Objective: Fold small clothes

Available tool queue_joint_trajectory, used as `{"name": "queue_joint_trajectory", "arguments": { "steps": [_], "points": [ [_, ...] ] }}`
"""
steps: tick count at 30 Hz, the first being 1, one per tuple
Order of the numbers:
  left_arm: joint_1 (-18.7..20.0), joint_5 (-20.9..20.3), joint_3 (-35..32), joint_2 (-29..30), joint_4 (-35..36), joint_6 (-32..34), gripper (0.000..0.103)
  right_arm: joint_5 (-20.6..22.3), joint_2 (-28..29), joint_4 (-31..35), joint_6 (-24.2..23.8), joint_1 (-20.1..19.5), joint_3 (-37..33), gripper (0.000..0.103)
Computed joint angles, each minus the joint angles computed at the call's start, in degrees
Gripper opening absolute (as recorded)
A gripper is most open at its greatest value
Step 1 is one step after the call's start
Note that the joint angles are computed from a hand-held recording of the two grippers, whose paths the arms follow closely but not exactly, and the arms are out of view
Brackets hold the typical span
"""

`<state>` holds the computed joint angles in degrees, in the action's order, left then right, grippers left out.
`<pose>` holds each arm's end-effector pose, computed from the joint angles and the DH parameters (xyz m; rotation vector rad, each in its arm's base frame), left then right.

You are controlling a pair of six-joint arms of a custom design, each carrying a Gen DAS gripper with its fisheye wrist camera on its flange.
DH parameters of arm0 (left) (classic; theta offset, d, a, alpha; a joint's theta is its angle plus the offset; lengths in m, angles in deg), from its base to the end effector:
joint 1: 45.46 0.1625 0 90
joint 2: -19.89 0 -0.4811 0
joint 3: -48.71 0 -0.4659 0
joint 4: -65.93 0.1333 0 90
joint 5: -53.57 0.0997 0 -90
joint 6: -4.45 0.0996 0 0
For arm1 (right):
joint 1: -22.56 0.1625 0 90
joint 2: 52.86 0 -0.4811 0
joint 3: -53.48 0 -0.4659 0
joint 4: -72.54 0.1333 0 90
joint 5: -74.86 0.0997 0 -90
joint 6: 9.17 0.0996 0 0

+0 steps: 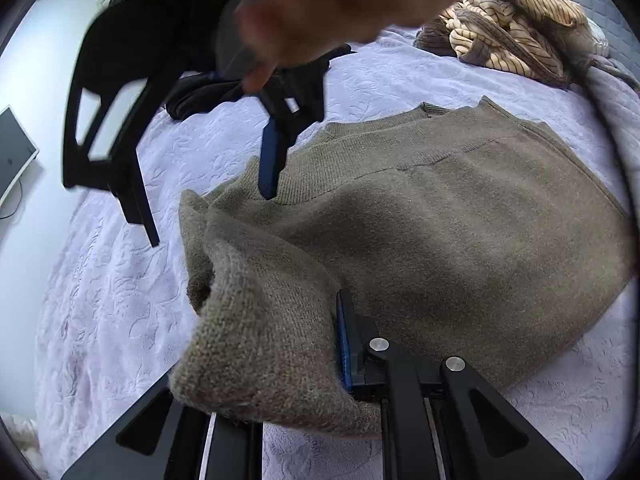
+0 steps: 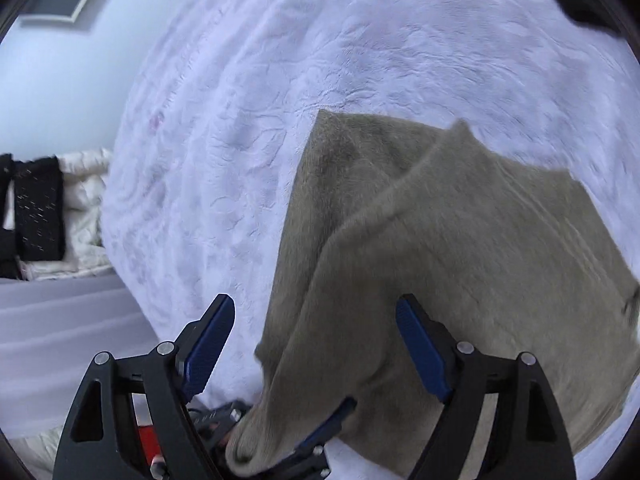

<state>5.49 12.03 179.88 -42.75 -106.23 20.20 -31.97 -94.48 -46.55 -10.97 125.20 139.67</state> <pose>-0.1562 -0.5224 0.1155 0.9549 2.1127 -0.4814 0.2687 -0.7209 0.0366 0.4085 -2.7759 -0.3404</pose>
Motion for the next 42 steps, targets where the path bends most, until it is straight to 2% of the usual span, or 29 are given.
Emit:
{"name": "queue_joint_trajectory", "arguments": {
  "steps": [5, 8, 9, 10, 11, 12, 17, 20, 23, 27, 32, 35, 39, 42],
  "points": [
    [0.1, 0.0, 0.2, 0.1, -0.5, -0.1, 0.016, -4.9, 6.9, 6.3, 1.2, 0.9, -7.7, 0.086],
    [0.2, -0.1, -0.1, -0.3, 0.9, -1.7, 0.016, -10.2, 9.9, 10.0, 2.5, 1.4, -10.5, 0.085],
    [0.2, 0.0, -0.3, -0.4, 1.6, -2.2, 0.016, -11.5, 10.3, 10.1, 3.1, 1.4, -10.6, 0.072],
    [0.3, 0.0, -0.5, -0.8, 2.3, -2.6, 0.016, -12.1, 10.2, 9.0, 3.3, 1.3, -10.2, 0.038],
    [0.3, -0.3, -0.7, -1.1, 2.8, -2.8, 0.016, -12.6, 9.6, 7.2, 3.5, 1.1, -9.1, 0.024],
    [0.2, -0.6, -0.8, -1.4, 3.1, -2.8, 0.016, -10.8, 8.4, 4.8, 3.3, 0.4, -7.8, 0.016],
    [-2.3, -2.4, -0.8, -2.5, 3.0, -0.6, 0.016, 4.3, -0.6, -7.2, 1.3, -4.0, 1.3, 0.015],
    [-4.5, -3.9, -1.4, -2.5, 3.2, 0.4, 0.016, 11.4, -5.8, -12.2, 0.4, -6.2, 6.3, 0.015],
    [-6.8, -5.8, -2.2, -2.0, 3.1, 1.9, 0.016, 17.6, -11.2, -17.3, -1.2, -8.4, 11.0, 0.015],
    [-10.3, -8.9, -2.7, -0.7, 2.2, 4.4, 0.016, 23.6, -18.7, -24.1, -3.5, -11.3, 17.5, 0.015],
    [-13.6, -14.2, -3.4, 2.5, 1.6, 7.4, 0.016, 28.9, -29.6, -31.3, -5.5, -17.4, 26.5, 0.015],
    [-14.7, -17.6, -3.5, 5.1, 2.3, 8.4, 0.016, 30.0, -34.4, -34.1, -5.9, -21.5, 30.9, 0.015],
    [-14.8, -19.9, -4.0, 9.8, 4.2, 10.8, 0.016, 28.6, -39.0, -35.2, -6.6, -28.7, 35.3, 0.015],
    [-15.0, -19.2, -4.0, 13.0, 5.9, 10.5, 0.016, 27.1, -38.4, -37.4, -5.6, -33.5, 37.6, 0.015]
  ]
}}
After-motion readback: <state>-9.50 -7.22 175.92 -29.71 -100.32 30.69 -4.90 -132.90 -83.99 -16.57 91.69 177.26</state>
